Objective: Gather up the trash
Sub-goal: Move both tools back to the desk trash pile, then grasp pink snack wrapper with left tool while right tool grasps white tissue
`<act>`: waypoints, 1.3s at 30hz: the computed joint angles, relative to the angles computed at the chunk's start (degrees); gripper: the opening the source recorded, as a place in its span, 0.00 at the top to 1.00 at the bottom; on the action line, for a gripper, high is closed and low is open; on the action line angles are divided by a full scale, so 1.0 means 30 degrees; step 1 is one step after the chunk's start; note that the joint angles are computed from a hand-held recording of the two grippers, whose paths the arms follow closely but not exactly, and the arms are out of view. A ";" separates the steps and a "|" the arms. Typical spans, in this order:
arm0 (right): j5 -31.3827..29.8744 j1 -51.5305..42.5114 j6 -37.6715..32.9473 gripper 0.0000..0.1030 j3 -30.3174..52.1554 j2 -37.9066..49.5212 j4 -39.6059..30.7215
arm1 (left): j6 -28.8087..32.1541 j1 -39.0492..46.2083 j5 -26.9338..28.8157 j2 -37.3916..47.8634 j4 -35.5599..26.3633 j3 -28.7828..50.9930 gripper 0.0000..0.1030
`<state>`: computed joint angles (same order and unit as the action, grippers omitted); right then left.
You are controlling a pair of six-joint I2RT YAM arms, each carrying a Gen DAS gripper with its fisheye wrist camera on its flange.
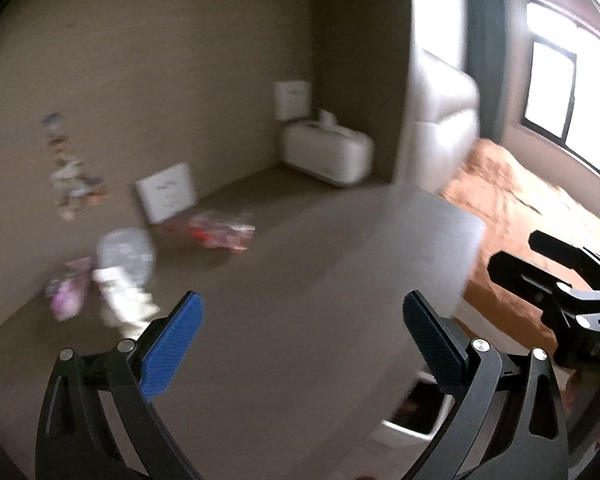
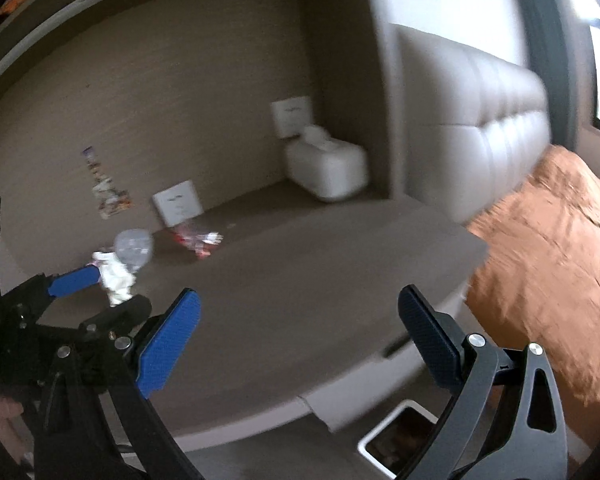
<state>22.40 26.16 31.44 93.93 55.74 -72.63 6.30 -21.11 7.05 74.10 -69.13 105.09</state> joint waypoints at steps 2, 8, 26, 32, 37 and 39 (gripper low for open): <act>0.0570 0.1303 0.0210 0.04 0.0619 0.1004 0.0356 | 0.0704 0.2190 0.0978 0.0005 -0.0130 0.0254 0.05; 0.1273 0.4071 0.0380 0.04 0.2534 0.4200 0.1512 | 0.2707 0.7892 0.3785 0.0511 -0.0660 0.1150 0.05; 0.0742 0.6405 0.0464 0.04 0.9490 1.3860 0.3152 | 0.7753 1.6157 0.7826 0.6155 0.0362 0.4143 0.05; 0.0527 0.6230 0.0854 0.04 1.2349 1.6852 0.2638 | 0.8495 1.6140 0.7600 0.8905 0.1357 0.5893 0.05; 0.0445 0.6064 0.1016 0.04 1.4710 1.9056 0.1837 | 0.9049 1.5798 0.7447 1.1257 0.1337 0.8025 0.05; 0.0417 0.6007 0.1008 0.04 1.5415 1.9650 0.1577 | 0.9235 1.5599 0.7543 1.2331 0.1039 0.9206 0.05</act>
